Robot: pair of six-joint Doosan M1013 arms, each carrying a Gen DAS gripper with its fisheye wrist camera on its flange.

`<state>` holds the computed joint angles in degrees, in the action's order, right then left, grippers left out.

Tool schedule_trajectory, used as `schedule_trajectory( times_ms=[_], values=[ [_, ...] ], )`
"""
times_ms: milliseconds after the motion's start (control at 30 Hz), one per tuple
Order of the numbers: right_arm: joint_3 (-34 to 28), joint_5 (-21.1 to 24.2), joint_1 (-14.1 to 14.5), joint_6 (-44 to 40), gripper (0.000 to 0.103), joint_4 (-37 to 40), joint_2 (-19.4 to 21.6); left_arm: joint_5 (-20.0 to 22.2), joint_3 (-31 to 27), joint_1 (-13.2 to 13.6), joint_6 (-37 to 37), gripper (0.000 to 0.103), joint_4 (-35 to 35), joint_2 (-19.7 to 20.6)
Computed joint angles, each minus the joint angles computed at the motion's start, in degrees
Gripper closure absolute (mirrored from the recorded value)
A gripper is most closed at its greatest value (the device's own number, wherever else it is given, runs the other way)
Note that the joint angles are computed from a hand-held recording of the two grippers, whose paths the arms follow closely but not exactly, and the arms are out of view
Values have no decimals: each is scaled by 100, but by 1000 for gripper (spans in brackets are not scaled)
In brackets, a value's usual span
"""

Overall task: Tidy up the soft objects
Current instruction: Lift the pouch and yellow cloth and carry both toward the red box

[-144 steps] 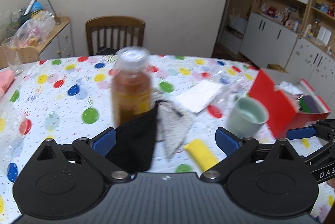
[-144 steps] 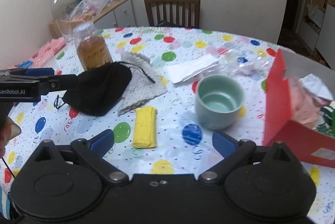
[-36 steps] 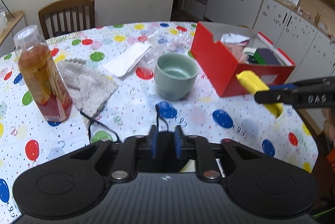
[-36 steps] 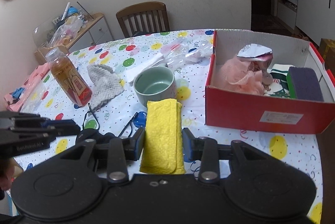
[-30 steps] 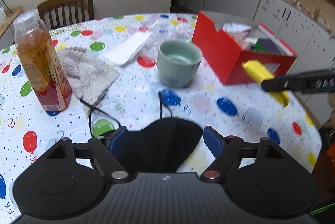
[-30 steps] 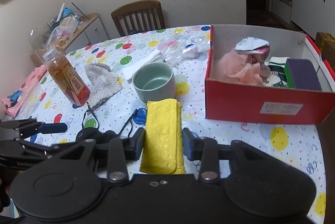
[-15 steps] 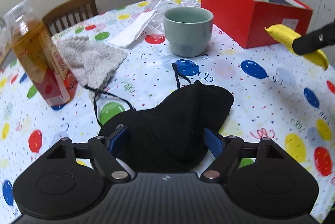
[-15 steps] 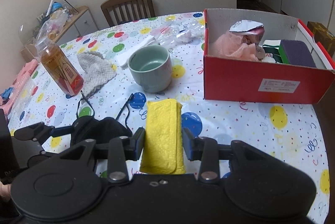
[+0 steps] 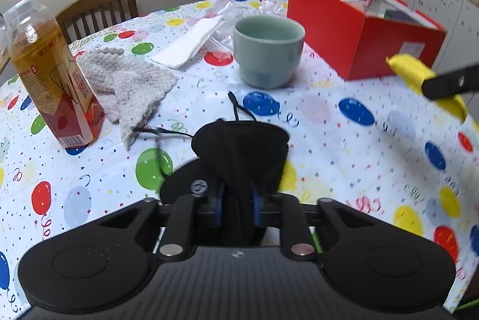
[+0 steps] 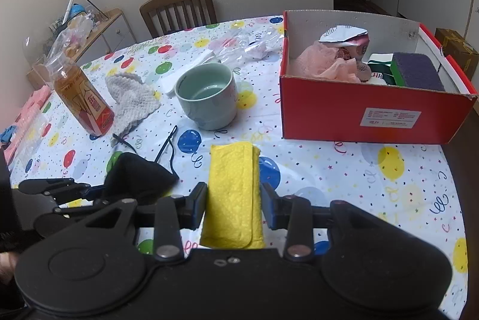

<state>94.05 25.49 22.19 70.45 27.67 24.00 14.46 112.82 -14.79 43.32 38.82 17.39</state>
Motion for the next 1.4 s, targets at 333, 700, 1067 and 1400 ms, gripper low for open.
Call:
schedule_trajectory(
  times_ms=[333, 700, 1067, 1400],
  values=[
    [5, 75, -242, -933, 66, 880, -19, 68, -117, -30, -624, 92, 154, -171],
    [-148, 278, -718, -2076, 66, 1707, -50, 28, -581, -340, -1694, 92, 852, -269],
    [-464, 209, -1123, -2373, 66, 1639, 87, -10, -1573, -702, -1293, 92, 723, 223],
    [-897, 24, -1343, -2185, 66, 1468, 349, 102, -2714, -820, 448, 92, -850, 863]
  ],
)
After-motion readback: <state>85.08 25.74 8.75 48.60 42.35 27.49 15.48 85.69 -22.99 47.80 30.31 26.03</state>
